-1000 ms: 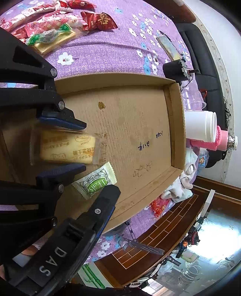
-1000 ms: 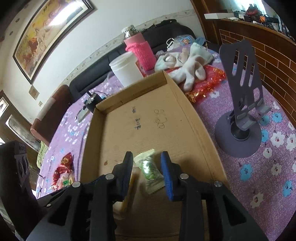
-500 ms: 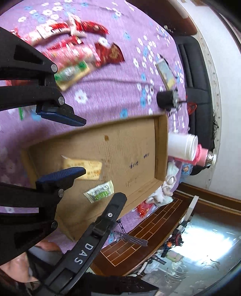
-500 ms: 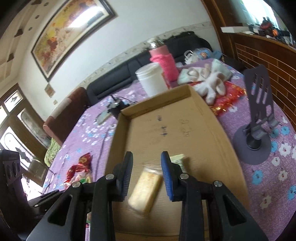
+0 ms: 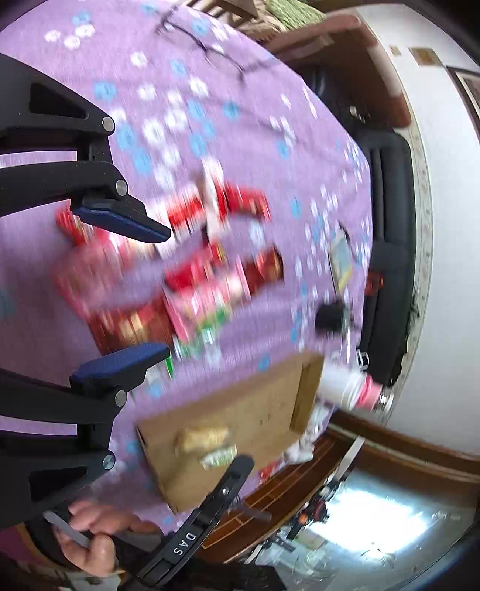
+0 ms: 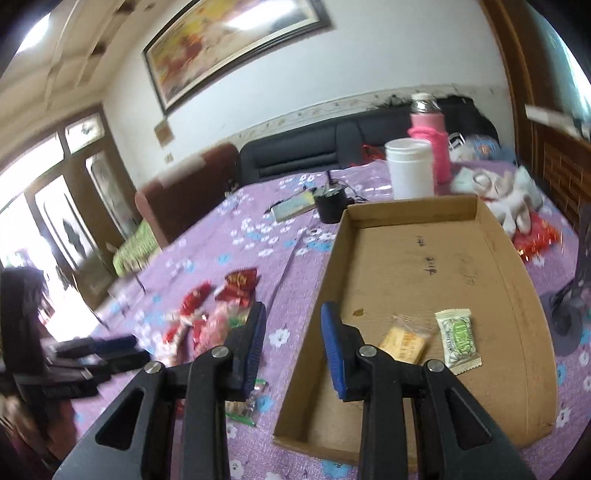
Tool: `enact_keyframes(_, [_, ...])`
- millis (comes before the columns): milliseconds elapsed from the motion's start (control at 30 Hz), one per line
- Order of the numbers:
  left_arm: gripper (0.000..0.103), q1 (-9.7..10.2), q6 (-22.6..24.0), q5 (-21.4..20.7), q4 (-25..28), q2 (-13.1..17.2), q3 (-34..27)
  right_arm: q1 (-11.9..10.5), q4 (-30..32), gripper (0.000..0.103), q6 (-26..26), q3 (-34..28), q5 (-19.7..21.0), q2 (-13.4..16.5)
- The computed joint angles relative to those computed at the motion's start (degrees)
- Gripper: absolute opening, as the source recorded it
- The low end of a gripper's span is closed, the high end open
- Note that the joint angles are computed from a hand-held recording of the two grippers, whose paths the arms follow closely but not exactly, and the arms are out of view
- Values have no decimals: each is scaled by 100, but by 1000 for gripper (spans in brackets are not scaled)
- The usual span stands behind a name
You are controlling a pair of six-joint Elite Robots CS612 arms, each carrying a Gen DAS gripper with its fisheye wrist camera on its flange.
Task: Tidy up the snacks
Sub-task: 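Move both grippers back to the snack pile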
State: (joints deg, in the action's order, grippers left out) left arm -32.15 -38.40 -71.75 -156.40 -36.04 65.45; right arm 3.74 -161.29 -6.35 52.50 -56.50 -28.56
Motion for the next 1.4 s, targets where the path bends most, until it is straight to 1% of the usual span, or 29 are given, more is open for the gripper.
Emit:
enact_keyframes(33, [60, 22, -29, 27, -9, -63, 142, 33, 49, 30, -153, 32, -45, -19])
enact_keyframes(100, [60, 74, -59, 43, -14, -168, 402, 61, 37, 30, -251, 88, -108, -41])
enact_keyframes(200, [60, 112, -17, -83, 39, -219, 598, 79, 64, 30, -361, 91, -113, -37])
enact_keyframes(300, [60, 84, 258, -70, 125, -175, 595, 75, 98, 30, -373, 63, -95, -16])
enact_keyframes(367, [60, 50, 559, -64, 133, -144, 577, 74, 45, 30, -340, 95, -141, -28])
enact_keyframes(433, [60, 6, 818, 27, 169, -105, 520, 62, 77, 30, -286, 77, -117, -22])
enact_keyframes(533, [60, -13, 1033, 85, 286, -46, 419, 43, 89, 30, -145, 37, -94, -1])
enact_keyframes(567, [56, -22, 1080, 120, 295, -32, 411, 31, 130, 30, -118, 13, -24, 8])
enact_keyframes(600, [43, -23, 1142, 116, 263, -14, 403, 24, 133, 30, -80, -1, 10, 16])
enact_keyframes(633, [37, -14, 1174, 60, 206, -6, 409, 21, 112, 30, -55, 8, 15, 13])
enact_keyframes(667, [35, -7, 1205, 3, 156, -6, 421, 20, 109, 31, -57, 10, 26, 11])
enact_keyframes(700, [35, -11, 1219, 39, 142, 1, 413, 21, 116, 33, -71, 12, 38, 9])
enact_keyframes(800, [34, -14, 1257, -19, 111, -38, 480, 27, 97, 33, -127, 50, 52, -10])
enact_keyframes(867, [34, -30, 1445, -124, 87, -80, 559, 31, 139, 33, -234, 69, 125, -24])
enact_keyframes(933, [34, -76, 1572, 23, 117, -92, 594, 38, 341, 34, -455, 75, 263, -46])
enact_keyframes(1000, [34, -62, 1460, -8, 114, -90, 588, 65, 783, 33, -920, 85, 478, -91])
enact_keyframes(1033, [34, -48, 1299, 26, 122, -74, 563, 98, 995, 33, -1204, 119, 511, -129])
enact_keyframes(1100, [34, -18, 1066, 6, 31, -51, 552, 163, 1287, 33, -1660, 196, 453, -199])
enact_keyframes(1133, [34, -21, 1053, 29, 25, -46, 547, 213, 1441, 33, -1900, 248, 371, -239])
enact_keyframes(1167, [28, -27, 1048, 65, 31, -45, 546, 242, 1491, 33, -2012, 298, 311, -266])
enact_keyframes(1233, [26, -18, 900, 132, 20, -61, 577, 308, 1632, 33, -2272, 367, 200, -308])
enact_keyframes(1300, [26, 28, 626, 74, -124, -97, 671, 342, 1741, 33, -2440, 404, 206, -330])
enact_keyframes(1400, [26, 86, 134, 100, -212, -137, 770, 398, 1715, 33, -2408, 458, 57, -335])
